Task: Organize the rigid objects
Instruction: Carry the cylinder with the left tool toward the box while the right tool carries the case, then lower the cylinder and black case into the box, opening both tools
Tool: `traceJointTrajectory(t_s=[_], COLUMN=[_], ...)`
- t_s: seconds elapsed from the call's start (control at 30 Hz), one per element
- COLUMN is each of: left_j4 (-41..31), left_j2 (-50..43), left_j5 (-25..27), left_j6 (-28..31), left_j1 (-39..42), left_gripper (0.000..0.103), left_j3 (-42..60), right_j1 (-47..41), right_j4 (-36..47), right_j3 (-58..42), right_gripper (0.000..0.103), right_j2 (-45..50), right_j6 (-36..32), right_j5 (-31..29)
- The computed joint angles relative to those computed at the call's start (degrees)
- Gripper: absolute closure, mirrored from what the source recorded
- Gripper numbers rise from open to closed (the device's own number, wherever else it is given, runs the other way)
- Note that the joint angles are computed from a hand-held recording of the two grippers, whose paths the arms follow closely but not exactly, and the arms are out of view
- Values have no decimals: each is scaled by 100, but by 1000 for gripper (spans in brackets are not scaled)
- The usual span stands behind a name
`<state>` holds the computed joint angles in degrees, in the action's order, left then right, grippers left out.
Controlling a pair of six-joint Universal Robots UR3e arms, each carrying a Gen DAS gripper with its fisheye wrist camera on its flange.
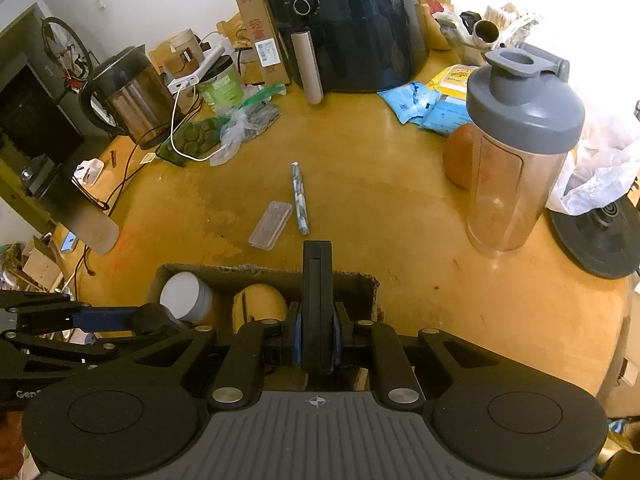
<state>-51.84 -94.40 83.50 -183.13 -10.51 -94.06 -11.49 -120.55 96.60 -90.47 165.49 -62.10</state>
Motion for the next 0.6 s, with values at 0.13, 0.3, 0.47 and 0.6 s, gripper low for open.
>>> traceJointTrajectory(t_s=[0.13,0.3,0.47,0.6], left_j4=[-66,-241,-264,-231], left_j2=[-22,-36,103,260], left_j5=[221,692,806,812], left_j6=[-164,-413,-637,-786], left_j1=[-120,-315,-305,-264], left_gripper=[53,52,51,51], left_j3=[37,89,-78,-248], right_j1=[-78,-138,-173,-158], right_j4=[89,229,360,414], right_j3=[83,192,283,270], right_gripper=[86,86,86,86], right_j2=[-84,-185,-251,-253], right_j6=[-92,-224,-368,-446], right_j5=[47,92,137,164])
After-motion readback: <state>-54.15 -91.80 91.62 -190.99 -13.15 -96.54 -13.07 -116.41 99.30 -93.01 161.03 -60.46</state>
